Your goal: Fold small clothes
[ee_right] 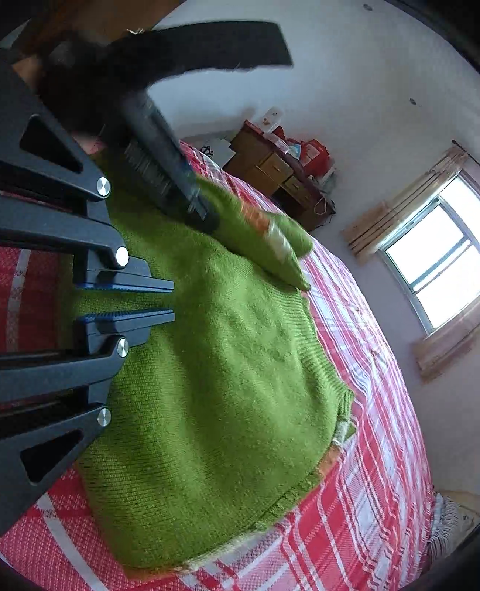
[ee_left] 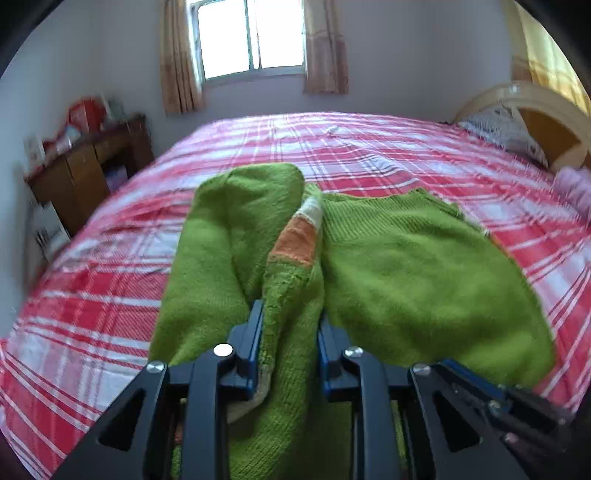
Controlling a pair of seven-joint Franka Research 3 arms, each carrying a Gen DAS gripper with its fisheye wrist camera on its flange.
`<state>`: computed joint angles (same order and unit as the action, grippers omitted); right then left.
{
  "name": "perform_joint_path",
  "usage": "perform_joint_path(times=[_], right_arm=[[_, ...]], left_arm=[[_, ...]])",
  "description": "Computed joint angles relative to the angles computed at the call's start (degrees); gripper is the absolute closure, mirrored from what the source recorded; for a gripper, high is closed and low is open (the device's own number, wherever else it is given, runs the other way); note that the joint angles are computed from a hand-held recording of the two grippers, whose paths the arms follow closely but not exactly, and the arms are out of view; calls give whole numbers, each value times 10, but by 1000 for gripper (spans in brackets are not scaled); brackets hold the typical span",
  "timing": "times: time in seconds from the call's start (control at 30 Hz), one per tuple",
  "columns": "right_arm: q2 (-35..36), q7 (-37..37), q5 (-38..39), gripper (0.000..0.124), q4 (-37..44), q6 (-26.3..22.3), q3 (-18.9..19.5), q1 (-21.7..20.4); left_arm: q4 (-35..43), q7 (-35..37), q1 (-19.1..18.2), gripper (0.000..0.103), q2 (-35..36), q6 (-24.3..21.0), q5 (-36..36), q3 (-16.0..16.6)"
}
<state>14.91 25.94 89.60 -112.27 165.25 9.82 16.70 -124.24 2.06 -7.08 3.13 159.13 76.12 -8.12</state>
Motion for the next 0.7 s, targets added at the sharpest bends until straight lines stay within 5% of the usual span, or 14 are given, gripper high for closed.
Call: perform_joint_path(times=[0.27, 0.4, 0.43, 0.53, 0.7], right_arm=[[2, 16, 5, 115, 2, -44, -5, -12], [7, 103, -94, 115, 23, -98, -16, -23], [12, 118, -118, 110, 38, -117, -17, -27], [47, 157, -164, 42, 114, -188, -14, -49], [141, 232, -261, 38, 271, -259, -3, -55]], left_arm=[[-6, -23, 4, 79, -4, 15, 12, 0], [-6, -67, 15, 78, -1, 63, 37, 10], [-5, -70, 17, 78, 1, 68, 40, 11], [-5, -69, 17, 78, -1, 65, 41, 10], [-5, -94, 23, 78, 0, 82, 63, 13]])
